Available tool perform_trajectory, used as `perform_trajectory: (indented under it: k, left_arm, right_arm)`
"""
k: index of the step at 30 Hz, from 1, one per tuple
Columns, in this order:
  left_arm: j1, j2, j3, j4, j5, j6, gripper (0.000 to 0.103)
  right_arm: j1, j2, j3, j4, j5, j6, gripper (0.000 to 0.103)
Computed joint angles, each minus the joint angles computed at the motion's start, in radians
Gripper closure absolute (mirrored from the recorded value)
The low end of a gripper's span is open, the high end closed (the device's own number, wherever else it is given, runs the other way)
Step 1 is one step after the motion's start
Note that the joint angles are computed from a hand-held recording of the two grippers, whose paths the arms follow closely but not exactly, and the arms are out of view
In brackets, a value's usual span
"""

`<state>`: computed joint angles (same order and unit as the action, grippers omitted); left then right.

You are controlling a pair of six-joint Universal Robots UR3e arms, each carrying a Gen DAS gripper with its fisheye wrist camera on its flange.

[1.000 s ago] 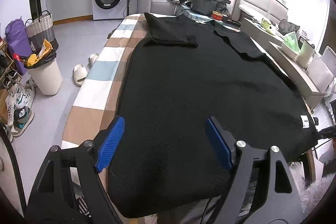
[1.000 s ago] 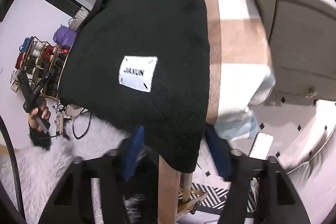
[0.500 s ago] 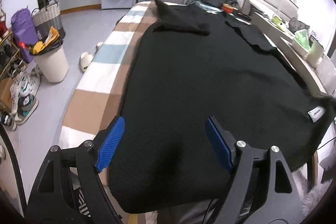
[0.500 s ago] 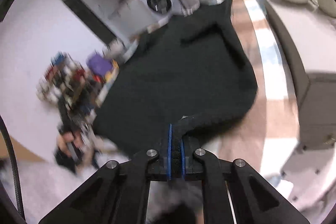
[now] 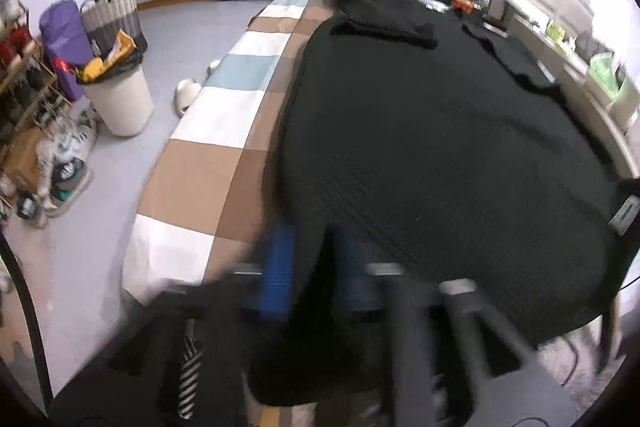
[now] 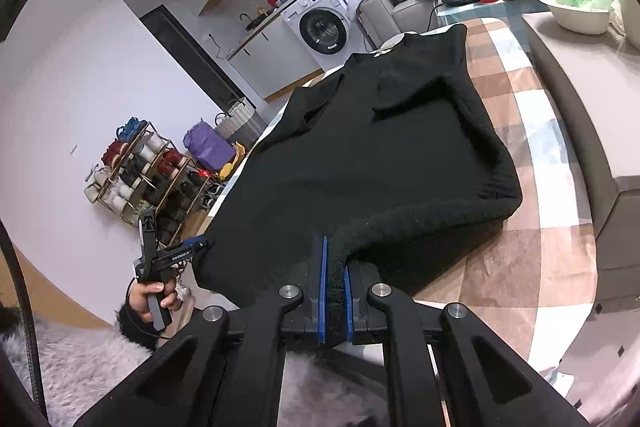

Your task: Fold small clothes

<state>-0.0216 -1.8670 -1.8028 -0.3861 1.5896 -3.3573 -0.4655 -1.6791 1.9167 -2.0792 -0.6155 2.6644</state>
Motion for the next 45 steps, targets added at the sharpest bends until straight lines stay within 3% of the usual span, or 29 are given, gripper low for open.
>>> perform_trajectory:
  k: [5,9,14,18,20,23,25,28,32,38,39,41,42,45]
  left_arm:
    - [-0.001,-0.004,-0.01,0.086,-0.01,-0.022,0.098]
    - [-0.015,-0.035,0.073,0.123,-0.009,-0.022,0.098]
    - [-0.001,-0.082,0.217,0.111,-0.031,-0.023,0.098]
    - [0.032,-0.136,0.318,0.067,-0.071,-0.043,0.097]
    - [0.053,-0.151,0.333,0.029,-0.099,-0.073,0.096]
    - [0.073,-0.14,0.294,-0.015,-0.122,-0.086,0.079]
    - [0.079,-0.114,0.235,0.003,-0.127,-0.087,0.06]
    - [0.099,-0.046,0.118,0.044,-0.149,-0.085,0.049]
    - [0.125,0.03,0.001,0.047,-0.193,-0.06,0.049]
    - [0.088,0.013,-0.002,0.034,-0.228,-0.029,0.049]
    - [0.079,0.005,0.008,0.028,-0.225,-0.024,0.052]
    - [0.062,-0.013,0.023,0.031,-0.212,-0.018,0.075]
    - [0.058,-0.016,0.019,0.042,-0.208,-0.018,0.092]
    - [0.063,-0.009,-0.01,0.112,-0.221,-0.031,0.099]
  right_arm:
    - [-0.007,0.008,0.035,-0.061,0.017,0.026,0.096]
    - [0.003,0.045,0.063,-0.23,0.024,0.116,0.096]
    - [0.002,0.138,0.067,-0.576,0.039,0.357,0.096]
    - [0.009,0.215,0.048,-0.842,-0.06,0.578,0.096]
    - [0.02,0.228,0.023,-0.803,-0.114,0.573,0.096]
    - [0.024,0.229,0.018,-0.731,-0.157,0.527,0.096]
    - [0.028,0.223,0.02,-0.686,-0.182,0.501,0.096]
    - [0.032,0.224,0.012,-0.636,-0.203,0.48,0.096]
    - [0.033,0.216,0.007,-0.592,-0.202,0.445,0.094]
    - [0.045,0.211,0.008,-0.537,-0.191,0.402,0.092]
    - [0.044,0.21,0.008,-0.519,-0.185,0.389,0.09]
    - [0.04,0.209,0.004,-0.482,-0.174,0.365,0.086]
    - [0.038,0.212,-0.002,-0.459,-0.168,0.352,0.081]
    - [0.022,0.208,-0.006,-0.387,-0.137,0.308,0.067]
